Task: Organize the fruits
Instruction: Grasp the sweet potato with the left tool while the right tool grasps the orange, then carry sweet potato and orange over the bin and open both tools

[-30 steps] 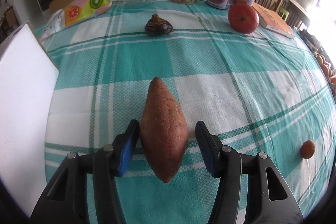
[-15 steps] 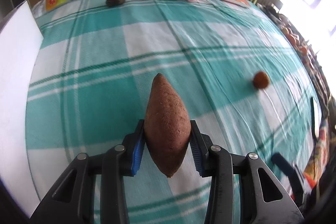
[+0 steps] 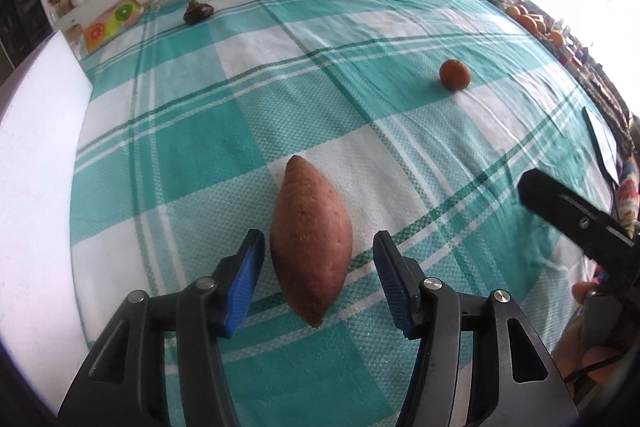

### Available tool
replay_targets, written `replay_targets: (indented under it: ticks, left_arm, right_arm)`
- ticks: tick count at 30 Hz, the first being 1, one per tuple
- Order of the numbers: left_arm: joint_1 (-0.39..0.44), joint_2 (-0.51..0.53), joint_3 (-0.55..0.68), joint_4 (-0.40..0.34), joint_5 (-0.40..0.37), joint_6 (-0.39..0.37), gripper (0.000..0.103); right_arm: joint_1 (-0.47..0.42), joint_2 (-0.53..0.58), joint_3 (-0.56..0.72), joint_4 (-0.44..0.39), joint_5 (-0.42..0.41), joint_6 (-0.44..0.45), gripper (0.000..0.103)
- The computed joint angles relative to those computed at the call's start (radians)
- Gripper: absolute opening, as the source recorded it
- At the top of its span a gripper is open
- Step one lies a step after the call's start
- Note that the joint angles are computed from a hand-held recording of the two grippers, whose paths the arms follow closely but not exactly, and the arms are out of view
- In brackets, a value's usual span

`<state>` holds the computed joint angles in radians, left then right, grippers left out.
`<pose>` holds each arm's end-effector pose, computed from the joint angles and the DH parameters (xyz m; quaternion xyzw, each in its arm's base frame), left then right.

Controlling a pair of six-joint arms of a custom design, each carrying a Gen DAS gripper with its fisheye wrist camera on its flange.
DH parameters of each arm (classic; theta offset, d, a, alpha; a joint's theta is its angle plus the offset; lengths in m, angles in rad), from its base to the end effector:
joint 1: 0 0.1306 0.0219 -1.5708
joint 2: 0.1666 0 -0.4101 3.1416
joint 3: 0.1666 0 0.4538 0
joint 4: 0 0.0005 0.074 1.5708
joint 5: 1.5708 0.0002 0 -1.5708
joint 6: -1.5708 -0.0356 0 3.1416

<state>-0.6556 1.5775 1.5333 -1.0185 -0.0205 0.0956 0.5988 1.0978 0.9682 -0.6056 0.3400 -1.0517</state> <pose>0.4750 -0.3651 0.4187 0.2650 0.9309 -0.0830 0.2374 0.3604 0.2309 0.3907 0.2692 0.8624 0.1889 0.3849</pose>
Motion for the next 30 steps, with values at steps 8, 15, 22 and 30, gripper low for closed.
replay_targets:
  ticks: [8, 15, 22, 30]
  left_arm:
    - [0.019, -0.045, -0.071, 0.072, 0.018, 0.06, 0.039]
    - [0.028, -0.09, -0.101, 0.108, 0.084, 0.107, 0.039]
    - [0.044, -0.207, -0.177, 0.139, 0.159, 0.148, 0.037]
    - [0.058, -0.233, -0.216, 0.105, 0.172, 0.166, 0.028]
  right_arm:
    - [-0.171, 0.073, 0.094, -0.108, -0.09, 0.096, 0.102]
    - [-0.225, 0.31, 0.333, -0.294, -0.097, 0.372, 0.069]
    - [-0.202, 0.272, 0.298, -0.285, -0.109, 0.353, 0.03]
    - [-0.141, 0.137, 0.173, -0.14, -0.252, 0.223, 0.03]
